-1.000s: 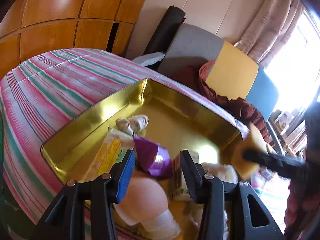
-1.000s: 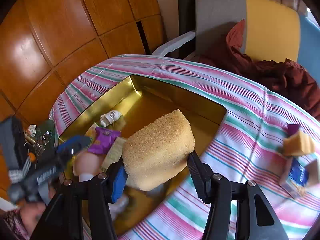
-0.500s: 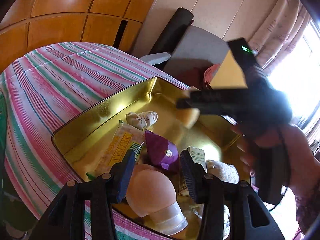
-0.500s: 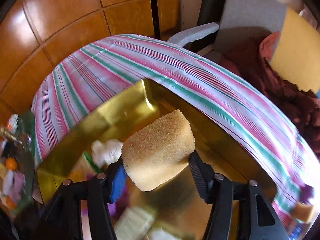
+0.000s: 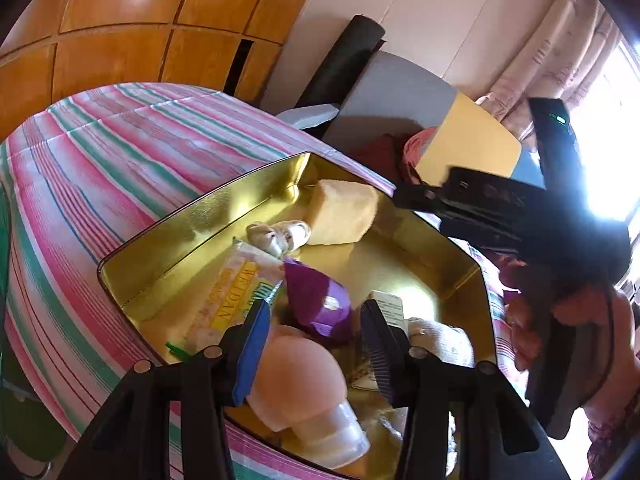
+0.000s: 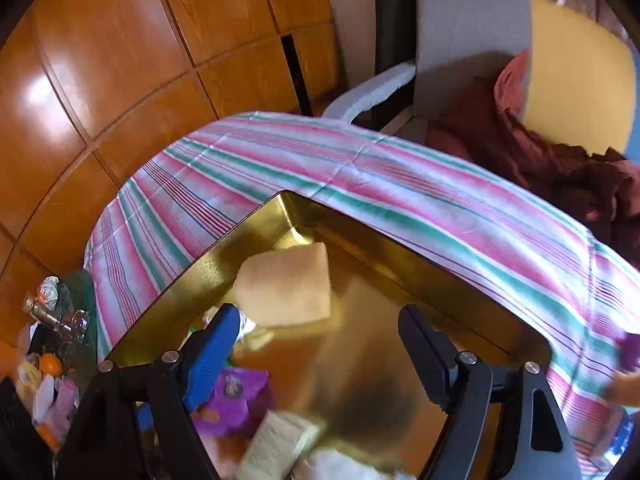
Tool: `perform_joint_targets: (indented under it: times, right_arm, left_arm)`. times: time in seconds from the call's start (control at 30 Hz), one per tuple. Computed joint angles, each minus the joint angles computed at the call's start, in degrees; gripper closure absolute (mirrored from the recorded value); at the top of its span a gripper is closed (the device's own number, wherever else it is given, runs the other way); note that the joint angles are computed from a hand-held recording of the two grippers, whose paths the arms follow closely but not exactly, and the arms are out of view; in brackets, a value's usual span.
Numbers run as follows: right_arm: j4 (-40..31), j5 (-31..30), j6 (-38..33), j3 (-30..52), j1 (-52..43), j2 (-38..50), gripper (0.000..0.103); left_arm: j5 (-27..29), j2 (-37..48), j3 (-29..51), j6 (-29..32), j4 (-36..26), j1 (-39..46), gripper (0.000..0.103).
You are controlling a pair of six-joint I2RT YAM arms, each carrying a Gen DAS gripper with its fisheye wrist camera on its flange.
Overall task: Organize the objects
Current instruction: 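Move both tools from the tray toward the blue tissue pack and white box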
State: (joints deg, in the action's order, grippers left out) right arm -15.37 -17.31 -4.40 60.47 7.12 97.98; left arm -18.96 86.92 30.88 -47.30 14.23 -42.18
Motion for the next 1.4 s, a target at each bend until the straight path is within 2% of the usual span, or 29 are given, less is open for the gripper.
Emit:
perform_joint_targets:
  times: [0.43, 0.6, 0.77, 0.97, 1.1, 1.27, 1.4]
  right_arm:
    - [1.0, -5.4, -5.8, -20.3, -14.8, -19.0, 0.016]
    - [1.3, -8.1, -10.2, -26.2, -25.7, -21.0, 0.016]
    - [0.7, -11.6, -16.0, -28.5, -39.2, -17.8, 0.016]
    - [0.5, -14.4, -20.7, -22.1, -49.3, -10.2, 0.016]
    - [0.2, -14.4, -20.5, -13.2, -49.0, -5.0, 0.014]
    - [-4.1, -9.1, -21.0, -0.5, -45.5, 5.0, 0.011]
    - [-6.9, -8.1, -19.6, 4.9, -46.2, 10.7, 0.011]
  left_arm:
    - [-4.1, 2.3, 5.3, 4.0, -2.7, -10.3, 0.055]
    - [-5.1, 3.6, 7.4, 5.6, -3.1, -14.4, 0.055]
    - [-5.4, 5.6, 10.1, 7.6, -4.0, -18.5, 0.055]
    - [-4.7, 8.7, 13.9, 8.8, -5.8, -23.3, 0.055]
    - [-5.1, 10.4, 16.1, 8.7, -7.8, -26.0, 0.055]
    - [-7.0, 10.7, 18.0, 9.0, -10.8, -28.4, 0.055]
    - [-8.1, 10.0, 18.0, 10.0, -11.4, -29.0, 0.055]
